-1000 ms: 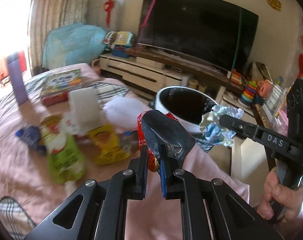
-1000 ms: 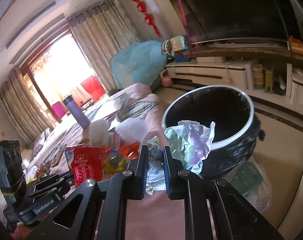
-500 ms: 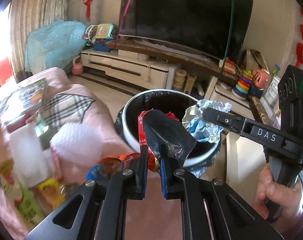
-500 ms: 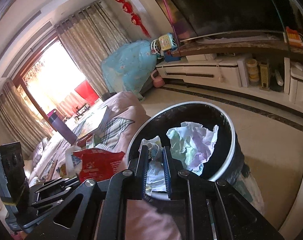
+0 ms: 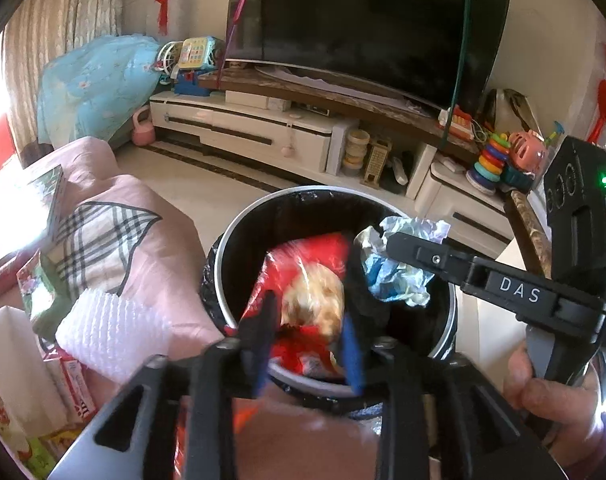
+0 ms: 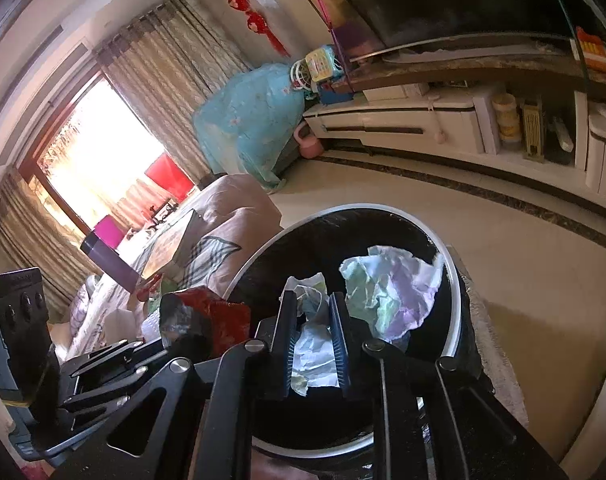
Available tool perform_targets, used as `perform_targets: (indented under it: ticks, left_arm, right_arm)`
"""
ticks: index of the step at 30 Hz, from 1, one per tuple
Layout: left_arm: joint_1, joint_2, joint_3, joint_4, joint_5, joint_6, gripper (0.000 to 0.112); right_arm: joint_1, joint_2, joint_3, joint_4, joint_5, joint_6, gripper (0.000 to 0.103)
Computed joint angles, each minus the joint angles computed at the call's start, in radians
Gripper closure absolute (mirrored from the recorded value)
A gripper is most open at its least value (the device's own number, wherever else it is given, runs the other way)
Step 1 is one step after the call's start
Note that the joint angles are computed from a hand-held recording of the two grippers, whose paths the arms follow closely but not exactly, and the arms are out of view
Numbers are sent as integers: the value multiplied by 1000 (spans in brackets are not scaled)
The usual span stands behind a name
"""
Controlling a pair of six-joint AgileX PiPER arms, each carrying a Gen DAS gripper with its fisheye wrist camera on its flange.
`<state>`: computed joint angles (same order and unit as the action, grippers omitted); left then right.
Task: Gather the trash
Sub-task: 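Carry both items over the bin and open both grippers to drop them, then grasp the green juice pouch with the left gripper while the right grasps the orange wrapper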
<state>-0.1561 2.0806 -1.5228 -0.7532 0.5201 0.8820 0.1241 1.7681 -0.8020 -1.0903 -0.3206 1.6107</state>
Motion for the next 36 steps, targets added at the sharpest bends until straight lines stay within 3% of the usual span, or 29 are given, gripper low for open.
perform_targets:
  ticks: [3, 13, 18, 20, 32, 36]
  left_arm:
    - [6, -32, 52, -49, -24, 56, 58]
    - [80, -173, 262, -255, -51, 265, 48]
    - [140, -267, 414, -386, -57, 399, 45]
    - [171, -299, 469, -411, -52, 435, 45]
    - [417, -478, 721, -456, 9, 555, 44]
    - [509, -515, 755, -428, 44, 534, 44]
  right_arm:
    - [-19, -2, 12, 19, -13, -14, 73]
    - [-10, -70, 51, 117, -9, -85, 50]
    - [53, -128, 108, 366, 19, -287, 22]
    - [97, -149, 138, 517, 26, -407, 18]
    - [384, -149, 171, 1222, 51, -980, 10]
    - [452, -115, 137, 1312, 57, -1057, 9]
